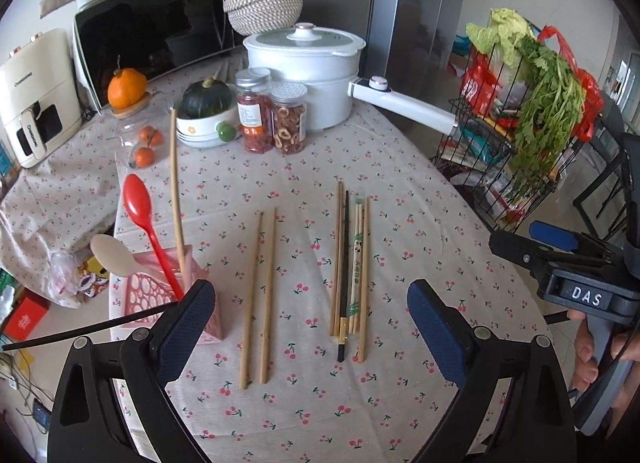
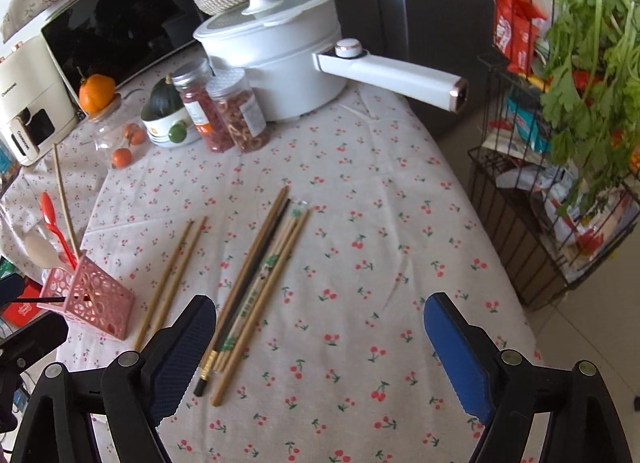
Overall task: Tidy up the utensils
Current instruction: 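Move both tools back over the remaining chopsticks on the table, then lower the left tool onto a bamboo chopstick and close on it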
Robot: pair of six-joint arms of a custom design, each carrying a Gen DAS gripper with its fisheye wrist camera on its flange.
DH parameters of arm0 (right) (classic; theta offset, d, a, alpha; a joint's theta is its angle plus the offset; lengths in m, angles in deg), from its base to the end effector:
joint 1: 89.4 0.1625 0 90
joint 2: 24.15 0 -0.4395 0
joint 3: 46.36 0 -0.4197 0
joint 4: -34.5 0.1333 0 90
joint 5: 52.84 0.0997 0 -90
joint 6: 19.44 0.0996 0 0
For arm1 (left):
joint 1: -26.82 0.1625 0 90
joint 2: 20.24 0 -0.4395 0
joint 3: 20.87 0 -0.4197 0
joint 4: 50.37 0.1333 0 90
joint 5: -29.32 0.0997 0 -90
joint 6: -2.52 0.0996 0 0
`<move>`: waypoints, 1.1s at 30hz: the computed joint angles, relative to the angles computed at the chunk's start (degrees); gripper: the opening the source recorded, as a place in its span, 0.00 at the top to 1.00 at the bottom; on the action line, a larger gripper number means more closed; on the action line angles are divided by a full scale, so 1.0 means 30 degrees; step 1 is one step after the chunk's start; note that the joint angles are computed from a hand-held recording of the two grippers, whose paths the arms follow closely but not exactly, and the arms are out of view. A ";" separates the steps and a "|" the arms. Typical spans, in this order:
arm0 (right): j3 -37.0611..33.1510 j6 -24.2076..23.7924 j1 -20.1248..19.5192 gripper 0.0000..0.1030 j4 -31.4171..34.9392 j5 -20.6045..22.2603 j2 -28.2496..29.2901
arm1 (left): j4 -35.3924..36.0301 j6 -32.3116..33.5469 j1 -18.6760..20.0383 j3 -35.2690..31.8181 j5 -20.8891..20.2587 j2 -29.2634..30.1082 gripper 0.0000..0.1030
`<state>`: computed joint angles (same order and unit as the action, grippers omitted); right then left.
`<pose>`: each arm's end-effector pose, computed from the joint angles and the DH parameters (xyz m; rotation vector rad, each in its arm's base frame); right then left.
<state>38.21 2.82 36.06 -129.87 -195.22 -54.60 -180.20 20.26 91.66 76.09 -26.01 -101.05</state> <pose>0.4733 -0.5707 0.0226 0.0648 -2.3479 0.9214 -0.0821 -0.6216 0.4446 0.7641 2.3935 -0.5751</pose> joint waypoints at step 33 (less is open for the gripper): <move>-0.0756 0.2650 -0.1482 0.13 0.4151 0.0717 -0.0083 | 0.3196 -0.2597 0.2766 -0.7590 0.4412 0.9112 0.86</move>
<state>35.94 10.77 31.61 -117.42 -193.07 -54.85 -170.61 12.47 99.96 53.32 -12.78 -73.72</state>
